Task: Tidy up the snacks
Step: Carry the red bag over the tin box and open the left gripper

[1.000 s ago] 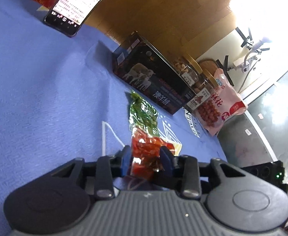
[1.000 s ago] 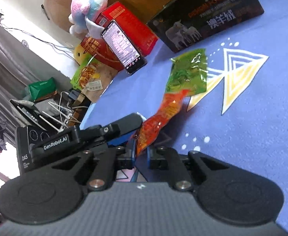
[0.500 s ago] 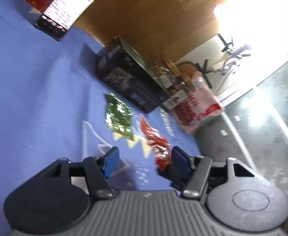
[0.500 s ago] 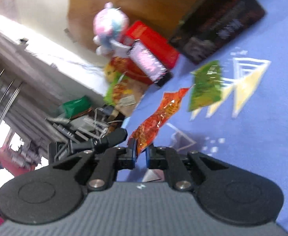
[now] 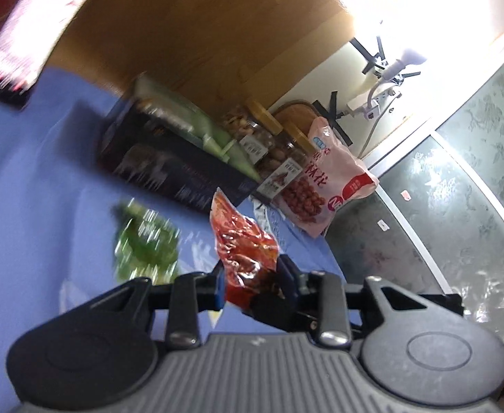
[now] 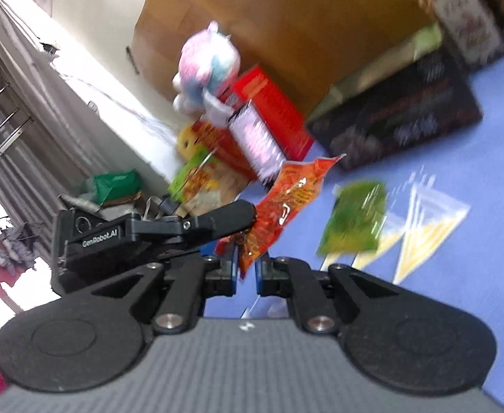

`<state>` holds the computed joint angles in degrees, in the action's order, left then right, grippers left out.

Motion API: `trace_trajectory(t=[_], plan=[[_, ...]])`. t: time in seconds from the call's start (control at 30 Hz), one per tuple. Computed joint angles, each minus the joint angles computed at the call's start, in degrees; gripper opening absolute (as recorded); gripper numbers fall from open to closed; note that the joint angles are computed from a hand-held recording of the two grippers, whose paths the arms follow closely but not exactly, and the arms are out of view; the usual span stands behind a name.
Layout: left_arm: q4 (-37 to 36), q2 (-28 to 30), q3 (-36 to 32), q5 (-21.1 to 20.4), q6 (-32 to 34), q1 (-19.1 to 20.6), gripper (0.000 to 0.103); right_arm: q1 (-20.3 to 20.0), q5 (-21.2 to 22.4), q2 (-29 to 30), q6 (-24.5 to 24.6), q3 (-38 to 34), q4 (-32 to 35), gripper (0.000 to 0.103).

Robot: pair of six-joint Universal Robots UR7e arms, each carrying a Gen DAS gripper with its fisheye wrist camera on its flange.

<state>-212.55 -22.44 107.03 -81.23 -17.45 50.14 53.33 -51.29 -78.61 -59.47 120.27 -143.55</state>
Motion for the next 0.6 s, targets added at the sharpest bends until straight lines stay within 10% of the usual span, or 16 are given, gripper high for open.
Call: trace_trajectory(t=[0.4,0.6], plan=[[18.17,9.19,-28.87,7.53,8.53,1.76,0.038,9.07,-6.06,14.12,20.48,-17.55,-17.63,0.013],[23.16,12.22,-35.64,13.55,10.0,2.1,0.043,11.87,-13.28,18.38,20.88,-20.78,-23.26,0.017]])
